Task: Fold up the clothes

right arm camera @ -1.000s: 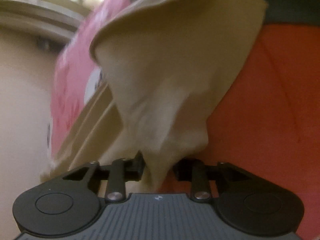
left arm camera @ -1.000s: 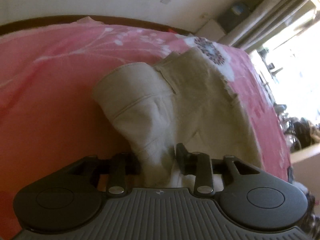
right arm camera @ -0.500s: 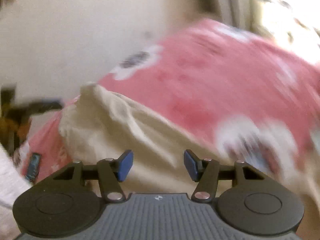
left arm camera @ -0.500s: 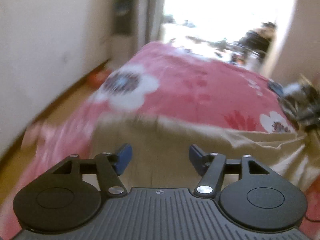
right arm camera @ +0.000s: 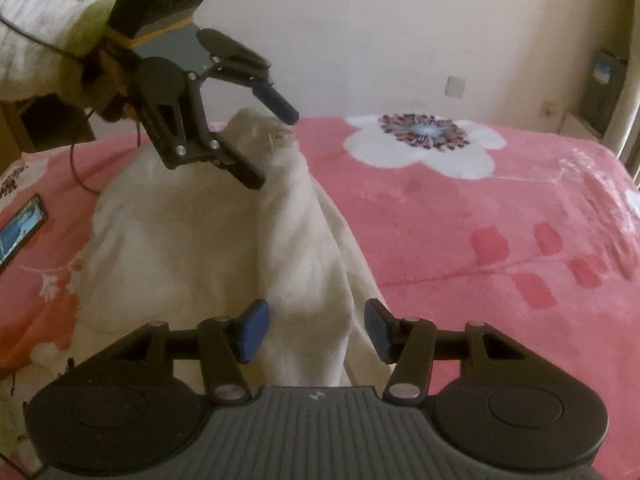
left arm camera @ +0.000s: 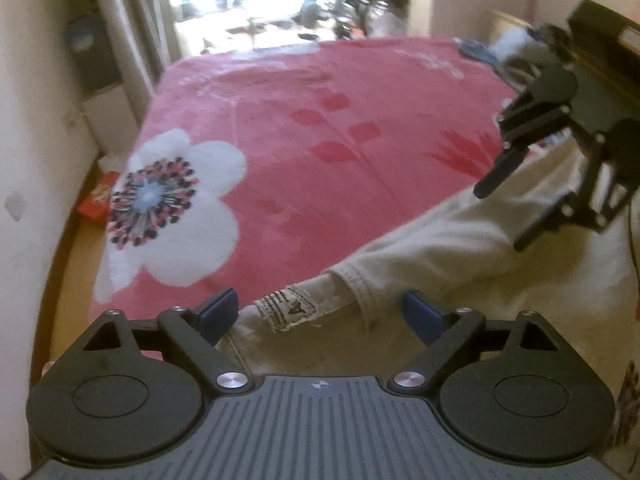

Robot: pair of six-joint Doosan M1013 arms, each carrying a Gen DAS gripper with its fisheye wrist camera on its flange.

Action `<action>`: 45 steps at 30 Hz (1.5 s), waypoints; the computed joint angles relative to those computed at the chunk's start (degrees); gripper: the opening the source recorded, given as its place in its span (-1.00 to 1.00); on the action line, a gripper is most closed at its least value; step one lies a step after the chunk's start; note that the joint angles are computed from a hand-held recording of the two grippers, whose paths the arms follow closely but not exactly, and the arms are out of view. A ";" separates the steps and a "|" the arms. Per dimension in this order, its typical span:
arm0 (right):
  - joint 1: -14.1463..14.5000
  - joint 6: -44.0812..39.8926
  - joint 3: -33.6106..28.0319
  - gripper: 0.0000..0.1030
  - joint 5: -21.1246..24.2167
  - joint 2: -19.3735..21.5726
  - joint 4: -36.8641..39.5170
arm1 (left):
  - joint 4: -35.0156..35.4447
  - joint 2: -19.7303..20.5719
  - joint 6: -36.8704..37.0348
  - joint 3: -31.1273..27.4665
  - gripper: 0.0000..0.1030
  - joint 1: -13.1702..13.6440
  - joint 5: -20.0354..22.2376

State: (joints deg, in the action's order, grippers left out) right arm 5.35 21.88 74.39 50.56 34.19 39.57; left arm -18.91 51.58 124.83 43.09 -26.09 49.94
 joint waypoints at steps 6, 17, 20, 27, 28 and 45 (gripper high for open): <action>-0.98 -0.57 -1.40 0.01 3.86 0.96 5.76 | -1.08 0.95 5.25 -2.13 0.72 0.62 4.73; -0.10 -3.78 -0.28 -0.92 0.55 0.53 6.56 | -2.15 -4.05 4.40 5.13 -0.85 0.89 -1.49; -1.60 -4.89 -1.92 -0.92 8.71 0.67 9.91 | -3.65 -5.76 4.02 5.05 -0.85 1.57 2.27; -4.14 9.57 -11.00 -0.92 24.15 7.74 16.71 | -0.76 -2.90 0.81 -0.35 -0.84 1.81 9.77; -4.14 13.00 -12.49 -0.92 24.42 9.13 16.22 | -0.28 -1.95 0.66 -1.10 -0.82 1.78 9.65; -4.57 18.97 -15.04 -0.92 21.88 12.87 14.11 | -2.13 -4.25 -6.43 3.32 -0.17 1.86 -2.98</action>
